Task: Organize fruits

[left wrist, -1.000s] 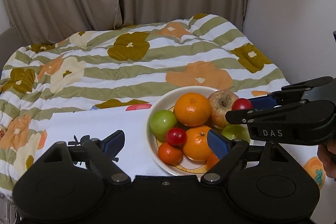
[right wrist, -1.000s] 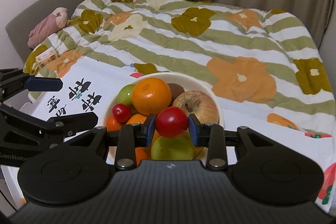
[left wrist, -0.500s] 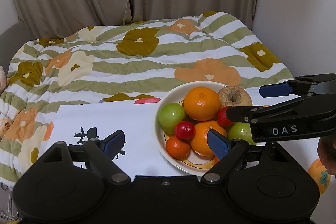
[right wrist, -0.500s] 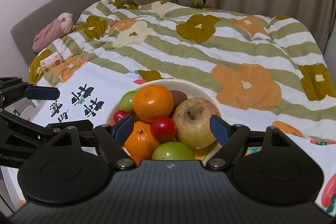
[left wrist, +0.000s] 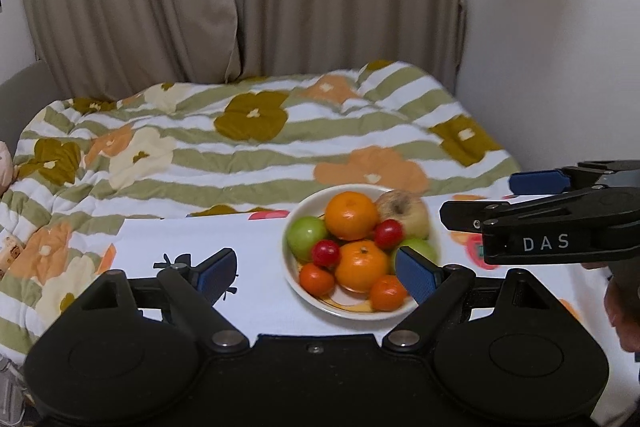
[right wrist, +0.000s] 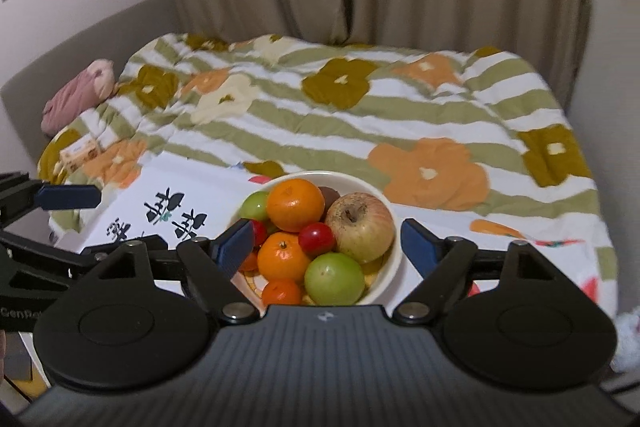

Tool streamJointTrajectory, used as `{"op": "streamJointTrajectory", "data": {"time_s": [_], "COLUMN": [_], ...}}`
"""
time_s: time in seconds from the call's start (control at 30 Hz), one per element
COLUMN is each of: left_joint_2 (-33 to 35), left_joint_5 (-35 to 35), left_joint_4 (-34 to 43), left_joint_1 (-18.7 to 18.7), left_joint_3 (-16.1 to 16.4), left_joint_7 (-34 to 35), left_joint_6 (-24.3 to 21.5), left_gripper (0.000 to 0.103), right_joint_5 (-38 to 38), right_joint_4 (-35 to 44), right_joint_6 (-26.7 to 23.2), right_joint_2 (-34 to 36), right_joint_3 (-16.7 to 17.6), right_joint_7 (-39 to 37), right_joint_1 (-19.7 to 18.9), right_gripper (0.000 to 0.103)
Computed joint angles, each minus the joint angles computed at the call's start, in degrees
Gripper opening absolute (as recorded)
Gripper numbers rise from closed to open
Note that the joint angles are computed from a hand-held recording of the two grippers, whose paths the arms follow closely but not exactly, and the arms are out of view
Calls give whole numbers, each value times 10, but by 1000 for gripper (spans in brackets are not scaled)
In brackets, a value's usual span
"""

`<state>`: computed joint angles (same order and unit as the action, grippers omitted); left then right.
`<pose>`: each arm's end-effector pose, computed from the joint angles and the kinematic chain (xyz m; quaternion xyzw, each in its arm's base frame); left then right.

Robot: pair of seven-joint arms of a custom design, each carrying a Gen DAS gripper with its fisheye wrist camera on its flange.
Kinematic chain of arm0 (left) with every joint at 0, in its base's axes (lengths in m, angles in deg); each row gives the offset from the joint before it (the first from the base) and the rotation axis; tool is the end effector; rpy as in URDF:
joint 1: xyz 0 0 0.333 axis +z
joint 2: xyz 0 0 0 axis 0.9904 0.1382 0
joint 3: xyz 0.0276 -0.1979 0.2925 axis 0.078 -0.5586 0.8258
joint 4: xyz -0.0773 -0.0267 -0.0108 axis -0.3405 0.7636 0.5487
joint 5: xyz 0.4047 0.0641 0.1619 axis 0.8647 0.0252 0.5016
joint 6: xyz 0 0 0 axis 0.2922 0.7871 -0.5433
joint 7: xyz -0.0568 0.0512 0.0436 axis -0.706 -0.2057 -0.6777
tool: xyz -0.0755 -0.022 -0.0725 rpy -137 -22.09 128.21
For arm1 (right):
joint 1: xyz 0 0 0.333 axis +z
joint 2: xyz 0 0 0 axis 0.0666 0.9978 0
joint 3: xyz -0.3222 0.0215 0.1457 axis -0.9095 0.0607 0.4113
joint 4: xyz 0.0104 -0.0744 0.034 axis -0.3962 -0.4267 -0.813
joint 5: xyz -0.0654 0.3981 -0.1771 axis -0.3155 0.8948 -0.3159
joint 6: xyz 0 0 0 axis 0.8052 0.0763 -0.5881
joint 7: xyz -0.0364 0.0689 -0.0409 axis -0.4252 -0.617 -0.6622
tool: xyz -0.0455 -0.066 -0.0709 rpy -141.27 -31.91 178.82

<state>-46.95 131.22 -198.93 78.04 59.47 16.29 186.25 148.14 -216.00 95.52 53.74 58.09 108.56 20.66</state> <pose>0.4754 -0.2468 0.4776 -0.5893 0.6882 -0.3085 0.2896 0.5210 0.0376 0.4623 -0.7081 0.5573 -0.2261 0.3700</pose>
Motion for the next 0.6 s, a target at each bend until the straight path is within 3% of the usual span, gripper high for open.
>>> {"op": "streamJointTrajectory", "data": {"time_s": [0.1, 0.27, 0.47, 0.6], "left_joint_2": [-48, -131, -211, -249], "left_joint_5": [-23, -82, -132, -166], "left_joint_4": [-37, -94, -141, -168], "left_joint_1": [-7, -11, -10, -16], "left_joint_3": [7, 7, -4, -2], "left_joint_7": [11, 51, 90, 121], "left_joint_6": [24, 39, 21, 17], "left_gripper": [97, 103, 103, 103], "right_joint_5": [-77, -199, -273, -306], "right_joint_4": [-60, -141, -214, -250], "right_joint_6": [44, 29, -26, -57], "right_joint_2": [-64, -172, -314, -391], "right_joint_3": [49, 170, 256, 276], "right_joint_7": [107, 294, 430, 487], "right_joint_1": [-35, -164, -251, -263], "right_gripper": [103, 103, 103, 103]}}
